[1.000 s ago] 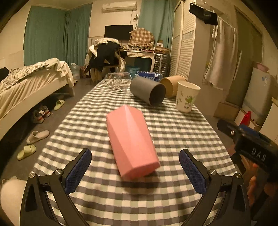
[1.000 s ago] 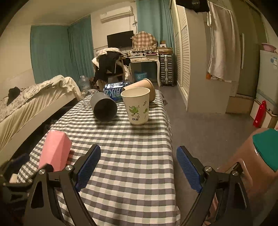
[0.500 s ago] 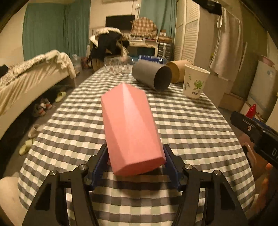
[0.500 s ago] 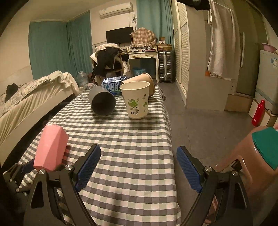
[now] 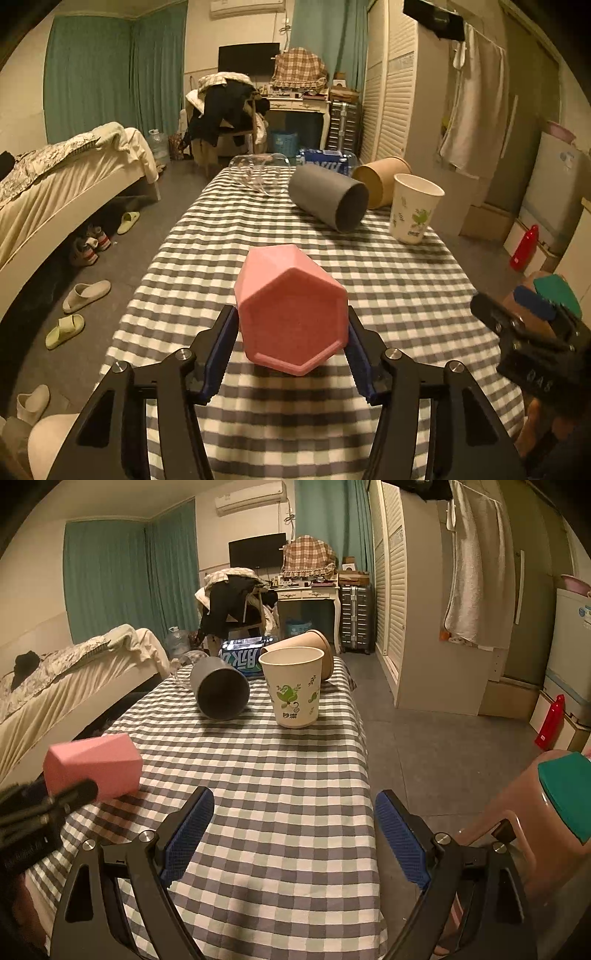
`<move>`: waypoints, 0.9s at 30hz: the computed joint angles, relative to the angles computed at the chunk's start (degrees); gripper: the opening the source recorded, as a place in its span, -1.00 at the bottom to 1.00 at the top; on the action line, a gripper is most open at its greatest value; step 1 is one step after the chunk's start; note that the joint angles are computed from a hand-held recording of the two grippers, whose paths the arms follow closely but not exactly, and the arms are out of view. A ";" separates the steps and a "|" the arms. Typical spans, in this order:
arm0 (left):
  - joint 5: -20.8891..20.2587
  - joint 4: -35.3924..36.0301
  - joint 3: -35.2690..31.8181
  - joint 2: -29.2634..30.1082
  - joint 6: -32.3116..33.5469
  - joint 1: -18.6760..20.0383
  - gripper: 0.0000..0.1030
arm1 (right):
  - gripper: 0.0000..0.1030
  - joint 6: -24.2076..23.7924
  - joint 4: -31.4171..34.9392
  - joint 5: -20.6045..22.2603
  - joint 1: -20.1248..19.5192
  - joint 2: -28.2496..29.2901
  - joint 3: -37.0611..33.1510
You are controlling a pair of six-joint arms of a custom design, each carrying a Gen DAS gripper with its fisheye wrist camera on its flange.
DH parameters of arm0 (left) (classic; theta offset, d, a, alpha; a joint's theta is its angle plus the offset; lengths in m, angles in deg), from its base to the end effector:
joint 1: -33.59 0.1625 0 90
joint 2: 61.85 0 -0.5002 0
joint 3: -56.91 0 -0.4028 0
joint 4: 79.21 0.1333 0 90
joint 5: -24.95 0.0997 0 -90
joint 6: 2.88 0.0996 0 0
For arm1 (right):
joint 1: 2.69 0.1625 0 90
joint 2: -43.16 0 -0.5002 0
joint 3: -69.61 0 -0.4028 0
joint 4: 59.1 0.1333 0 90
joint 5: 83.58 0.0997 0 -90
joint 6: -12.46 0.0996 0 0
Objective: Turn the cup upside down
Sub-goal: 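Grasp the pink cup with the left gripper and tilt it upright, then set the pink cup upright on the table and open the left gripper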
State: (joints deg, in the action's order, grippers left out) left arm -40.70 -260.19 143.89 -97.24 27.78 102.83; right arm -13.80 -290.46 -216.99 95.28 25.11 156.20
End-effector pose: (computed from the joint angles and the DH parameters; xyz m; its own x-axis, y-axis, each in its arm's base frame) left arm -0.1179 -0.8030 0.1297 -0.6729 0.4358 -0.5977 0.7174 0.5817 -0.3834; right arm 0.1643 -0.7056 0.0165 -0.7087 0.3633 0.6047 -0.3953 0.5054 -0.7670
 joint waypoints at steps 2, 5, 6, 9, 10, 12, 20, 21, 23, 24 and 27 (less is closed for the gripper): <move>-0.22 0.94 -1.28 0.31 -0.22 0.07 0.11 | 0.73 -0.28 0.18 -0.21 0.04 0.15 -0.20; -0.53 1.14 -3.68 1.51 0.94 0.04 0.11 | 0.73 -0.41 0.53 -0.23 0.01 0.21 -0.42; -0.39 1.21 -4.54 1.95 1.29 -0.03 0.11 | 0.73 -0.38 0.79 -0.30 0.03 0.27 -0.65; -0.80 2.90 -7.42 3.19 1.25 -0.04 0.10 | 0.73 -0.58 1.07 -0.43 0.01 0.40 -0.91; -0.97 3.51 -8.26 3.53 1.21 0.03 0.10 | 0.73 -0.64 1.08 -0.38 -0.05 0.39 -0.89; -1.34 4.03 -9.54 4.16 1.97 0.15 0.10 | 0.73 -0.62 1.08 -0.50 -0.10 0.42 -0.91; -3.25 10.28 -13.65 4.71 1.68 0.26 0.09 | 0.73 -0.06 2.25 -0.33 -0.27 0.55 -1.59; -3.89 10.54 -13.34 4.32 1.95 0.20 0.09 | 0.73 -0.20 2.31 -0.37 -0.22 0.66 -1.81; -5.22 11.76 -12.29 3.30 1.88 -0.07 0.09 | 0.73 -0.34 2.47 -0.39 -0.20 0.80 -2.08; -5.77 12.67 -12.01 2.96 1.62 -0.18 0.09 | 0.73 -0.35 2.42 -0.48 -0.20 0.85 -2.07; -6.68 13.77 -11.49 2.80 1.55 -0.51 0.09 | 0.73 -0.25 2.66 -0.80 -0.19 1.00 -2.39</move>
State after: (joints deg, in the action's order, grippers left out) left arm -47.37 -246.42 132.39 -94.44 29.33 102.32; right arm -14.05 -287.81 -217.79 95.09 26.11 153.81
